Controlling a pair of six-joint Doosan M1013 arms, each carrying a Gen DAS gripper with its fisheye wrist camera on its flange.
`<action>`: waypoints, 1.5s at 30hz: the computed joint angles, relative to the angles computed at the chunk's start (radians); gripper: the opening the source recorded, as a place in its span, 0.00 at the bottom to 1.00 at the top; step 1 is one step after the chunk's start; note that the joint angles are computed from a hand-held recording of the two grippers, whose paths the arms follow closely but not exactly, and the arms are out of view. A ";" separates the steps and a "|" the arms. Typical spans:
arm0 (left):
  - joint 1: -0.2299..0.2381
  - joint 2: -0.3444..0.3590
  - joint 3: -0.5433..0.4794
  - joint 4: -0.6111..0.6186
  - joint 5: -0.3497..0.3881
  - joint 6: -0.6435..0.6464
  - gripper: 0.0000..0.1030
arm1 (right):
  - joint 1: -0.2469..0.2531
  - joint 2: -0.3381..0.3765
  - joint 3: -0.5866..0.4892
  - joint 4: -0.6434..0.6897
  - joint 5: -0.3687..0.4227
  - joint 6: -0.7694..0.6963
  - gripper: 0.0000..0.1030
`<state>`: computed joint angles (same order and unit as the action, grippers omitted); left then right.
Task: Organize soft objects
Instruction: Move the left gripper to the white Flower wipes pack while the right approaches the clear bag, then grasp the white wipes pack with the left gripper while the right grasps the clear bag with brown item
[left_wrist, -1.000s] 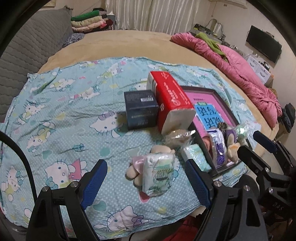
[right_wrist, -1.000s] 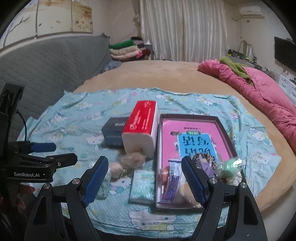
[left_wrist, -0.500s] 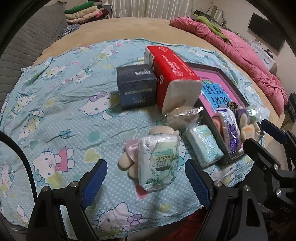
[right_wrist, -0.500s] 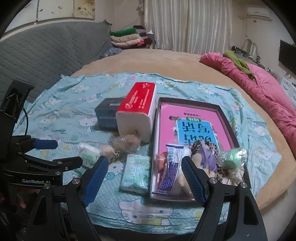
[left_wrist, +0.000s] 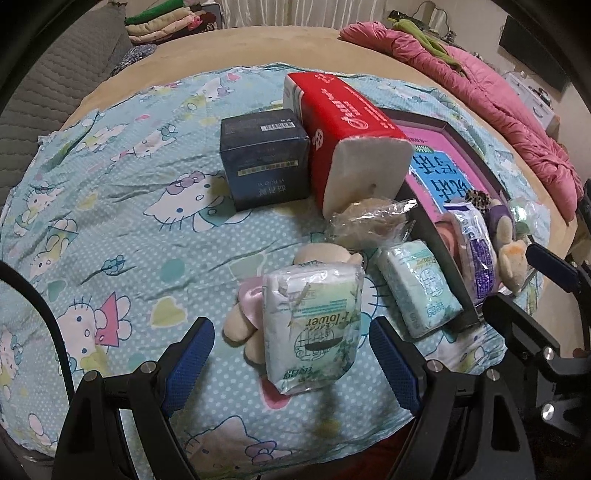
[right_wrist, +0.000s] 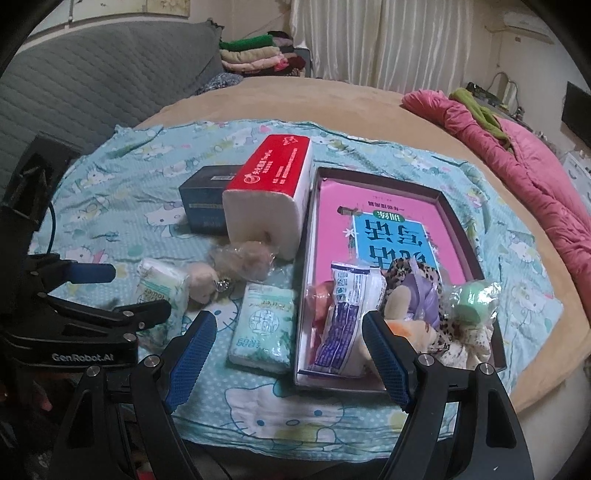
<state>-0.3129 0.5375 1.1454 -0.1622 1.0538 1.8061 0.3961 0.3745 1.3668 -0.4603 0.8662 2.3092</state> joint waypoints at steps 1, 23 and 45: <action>-0.002 0.002 -0.001 0.004 0.001 -0.002 0.83 | -0.001 0.000 0.000 0.005 0.001 -0.001 0.80; 0.017 0.027 -0.010 -0.100 0.011 0.032 0.68 | -0.034 0.088 -0.098 0.069 -0.034 -0.181 0.80; 0.050 0.021 -0.003 -0.200 -0.002 0.074 0.51 | -0.059 0.192 -0.207 0.190 0.006 -0.300 0.75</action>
